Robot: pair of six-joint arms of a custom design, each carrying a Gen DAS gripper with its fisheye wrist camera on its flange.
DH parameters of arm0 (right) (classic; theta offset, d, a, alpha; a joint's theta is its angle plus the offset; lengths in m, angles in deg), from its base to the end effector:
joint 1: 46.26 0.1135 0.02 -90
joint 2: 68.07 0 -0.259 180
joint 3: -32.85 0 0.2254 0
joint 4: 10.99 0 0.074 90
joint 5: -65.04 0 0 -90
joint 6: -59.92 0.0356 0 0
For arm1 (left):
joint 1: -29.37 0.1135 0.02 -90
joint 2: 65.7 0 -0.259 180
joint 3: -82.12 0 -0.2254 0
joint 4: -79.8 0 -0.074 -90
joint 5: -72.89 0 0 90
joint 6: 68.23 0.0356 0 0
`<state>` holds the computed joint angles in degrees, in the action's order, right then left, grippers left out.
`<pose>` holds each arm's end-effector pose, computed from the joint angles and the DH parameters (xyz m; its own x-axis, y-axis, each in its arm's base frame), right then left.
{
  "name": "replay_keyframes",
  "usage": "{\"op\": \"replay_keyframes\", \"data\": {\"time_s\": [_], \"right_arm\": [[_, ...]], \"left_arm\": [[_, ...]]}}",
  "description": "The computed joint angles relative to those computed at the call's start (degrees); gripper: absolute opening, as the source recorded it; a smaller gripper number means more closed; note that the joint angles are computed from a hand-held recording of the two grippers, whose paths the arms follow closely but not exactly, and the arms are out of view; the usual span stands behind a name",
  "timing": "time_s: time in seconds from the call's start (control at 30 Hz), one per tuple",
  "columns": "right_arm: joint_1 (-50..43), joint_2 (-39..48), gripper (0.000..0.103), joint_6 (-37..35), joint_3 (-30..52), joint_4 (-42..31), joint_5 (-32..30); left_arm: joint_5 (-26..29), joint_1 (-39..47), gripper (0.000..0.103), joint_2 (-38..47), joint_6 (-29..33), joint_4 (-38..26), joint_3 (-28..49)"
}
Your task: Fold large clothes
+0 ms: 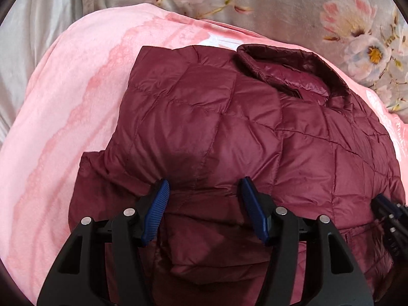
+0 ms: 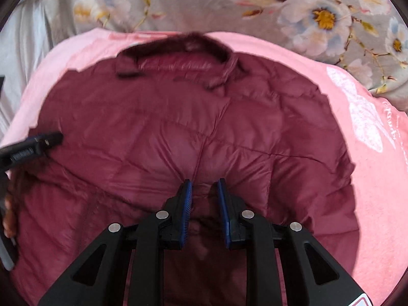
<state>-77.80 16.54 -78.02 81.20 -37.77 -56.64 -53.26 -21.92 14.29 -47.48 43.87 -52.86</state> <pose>0.2013 -0.1016 0.1451 -0.6887 -0.3186 -0.6513 -0.4017 0.9155 -0.0230 0.1373 -0.1377 0.1423 -0.6857 -0.3518 -0.6372 -0.3722 0.9218 -0.1085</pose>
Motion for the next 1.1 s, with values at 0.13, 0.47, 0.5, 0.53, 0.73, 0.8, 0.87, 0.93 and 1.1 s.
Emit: {"op": "replay_keyframes", "data": {"time_s": [0.13,0.47,0.5,0.53,0.73,0.8,0.87,0.93,1.1], "right_arm": [[0.7,-0.6,0.019,1.2,-2.9,4.8,0.3],[-11.5,-5.0,0.019,-0.3,7.8,-9.2,-9.4],[-12.2,-3.5,0.019,-0.1,10.0,-10.4,-8.8],[-12.3,-0.9,0.019,-0.1,12.6,-11.8,-7.5],[-11.9,11.8,0.019,-1.4,14.9,-8.9,-1.0],[-12.3,11.1,0.018,-1.4,12.3,-5.7,-1.4],[-11.8,10.0,0.018,-1.1,11.0,-4.3,-0.7],[-11.9,10.0,0.019,-1.3,10.9,-4.2,-0.6],[-13.3,9.3,0.021,-2.7,17.1,-14.7,-1.7]], "left_arm": [[-3.0,-2.2,0.058,3.5,-2.2,0.2,0.7],[-4.0,-6.5,0.057,-4.0,-6.3,-11.2,2.3],[-3.9,-6.6,0.057,-4.8,-7.2,-13.0,2.2],[-3.2,-6.0,0.057,-5.2,-7.7,-13.7,1.8],[-0.6,-4.2,0.059,-5.6,-8.0,-9.6,-3.3],[-1.2,-5.0,0.059,-3.8,-8.6,-9.5,-3.0],[-1.5,-5.3,0.059,-2.4,-8.9,-9.3,-2.7],[-1.7,-5.2,0.059,-1.5,-8.8,-10.0,-2.0],[-0.3,-5.7,0.057,-9.8,-6.3,-14.3,-0.7]]}}
